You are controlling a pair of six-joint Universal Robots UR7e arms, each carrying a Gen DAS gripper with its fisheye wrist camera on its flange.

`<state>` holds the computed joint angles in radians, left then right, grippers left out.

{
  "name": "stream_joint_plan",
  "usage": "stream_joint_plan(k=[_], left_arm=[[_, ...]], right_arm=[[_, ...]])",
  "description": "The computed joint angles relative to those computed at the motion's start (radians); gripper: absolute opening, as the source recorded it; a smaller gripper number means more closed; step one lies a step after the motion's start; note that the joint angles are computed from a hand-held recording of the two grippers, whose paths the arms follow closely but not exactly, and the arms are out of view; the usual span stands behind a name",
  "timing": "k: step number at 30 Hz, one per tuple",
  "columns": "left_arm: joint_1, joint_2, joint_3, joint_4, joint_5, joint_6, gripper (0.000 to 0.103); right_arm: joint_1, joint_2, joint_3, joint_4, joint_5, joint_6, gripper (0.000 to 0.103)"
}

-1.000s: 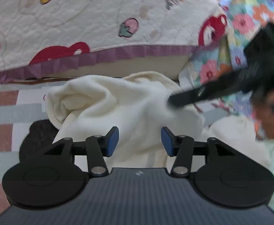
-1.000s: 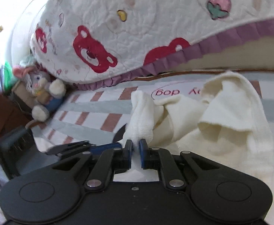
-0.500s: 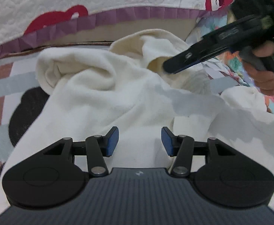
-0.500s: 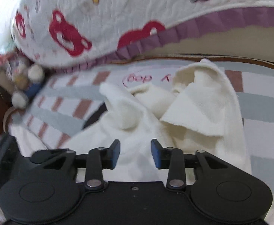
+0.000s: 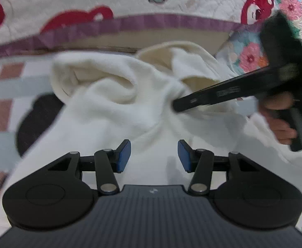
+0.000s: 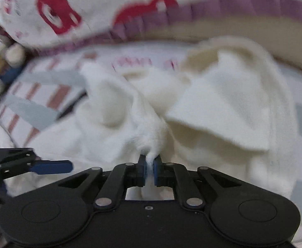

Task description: Fold clothes

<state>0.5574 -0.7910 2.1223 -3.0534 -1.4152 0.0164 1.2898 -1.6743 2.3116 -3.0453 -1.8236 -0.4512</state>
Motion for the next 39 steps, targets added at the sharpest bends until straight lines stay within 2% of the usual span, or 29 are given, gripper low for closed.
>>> stream_joint_plan(k=[2,5,10,14,19,23,27,29,30,31,32,33,36,38,39], left_arm=[[-0.014,-0.005,0.003,-0.020,0.025,0.029,0.049],[-0.032,-0.018,0.012,-0.057,0.016,0.076,0.049],[-0.071,-0.052,0.064,-0.213,0.009,0.201,0.057],[-0.066,-0.100,0.075,-0.227,-0.107,0.235,0.069],[-0.088,-0.111,0.096,-0.251,-0.092,0.315,0.073],[-0.069,-0.105,0.082,-0.230,-0.124,0.255,0.073],[-0.029,-0.095,0.058,-0.225,-0.183,0.178,0.073],[-0.011,-0.102,0.046,-0.195,-0.227,0.175,0.069],[-0.005,-0.111,0.032,-0.139,-0.251,0.197,0.056],[0.001,-0.119,0.018,-0.082,-0.273,0.220,0.029],[-0.001,-0.126,0.012,-0.048,-0.271,0.237,0.017],[-0.007,-0.130,0.016,-0.042,-0.255,0.248,0.013],[-0.007,-0.142,0.021,-0.037,-0.258,0.274,0.013],[-0.006,-0.147,0.027,-0.067,-0.264,0.274,0.015],[-0.004,-0.149,0.028,-0.083,-0.270,0.274,0.020]], right_arm=[[0.007,-0.052,0.032,-0.026,0.072,-0.034,0.009],[0.022,-0.134,0.066,-0.013,0.146,-0.083,0.009],[0.047,-0.240,0.066,0.134,0.241,-0.175,0.009],[0.092,-0.277,0.045,0.224,0.252,-0.219,0.009],[0.147,-0.286,0.011,0.338,0.239,-0.284,0.009],[0.165,-0.289,-0.009,0.399,0.236,-0.315,0.009],[0.148,-0.307,-0.011,0.402,0.242,-0.300,0.009],[0.136,-0.317,-0.004,0.389,0.249,-0.282,0.009],[0.127,-0.323,-0.001,0.387,0.259,-0.273,0.009],[0.118,-0.329,0.001,0.384,0.268,-0.264,0.009],[0.108,-0.332,0.001,0.391,0.283,-0.258,0.009],[0.100,-0.337,-0.001,0.410,0.300,-0.258,0.010],[0.077,-0.348,-0.009,0.474,0.352,-0.278,0.010],[0.077,-0.348,-0.007,0.470,0.359,-0.273,0.010],[0.078,-0.346,-0.008,0.467,0.358,-0.269,0.010]])
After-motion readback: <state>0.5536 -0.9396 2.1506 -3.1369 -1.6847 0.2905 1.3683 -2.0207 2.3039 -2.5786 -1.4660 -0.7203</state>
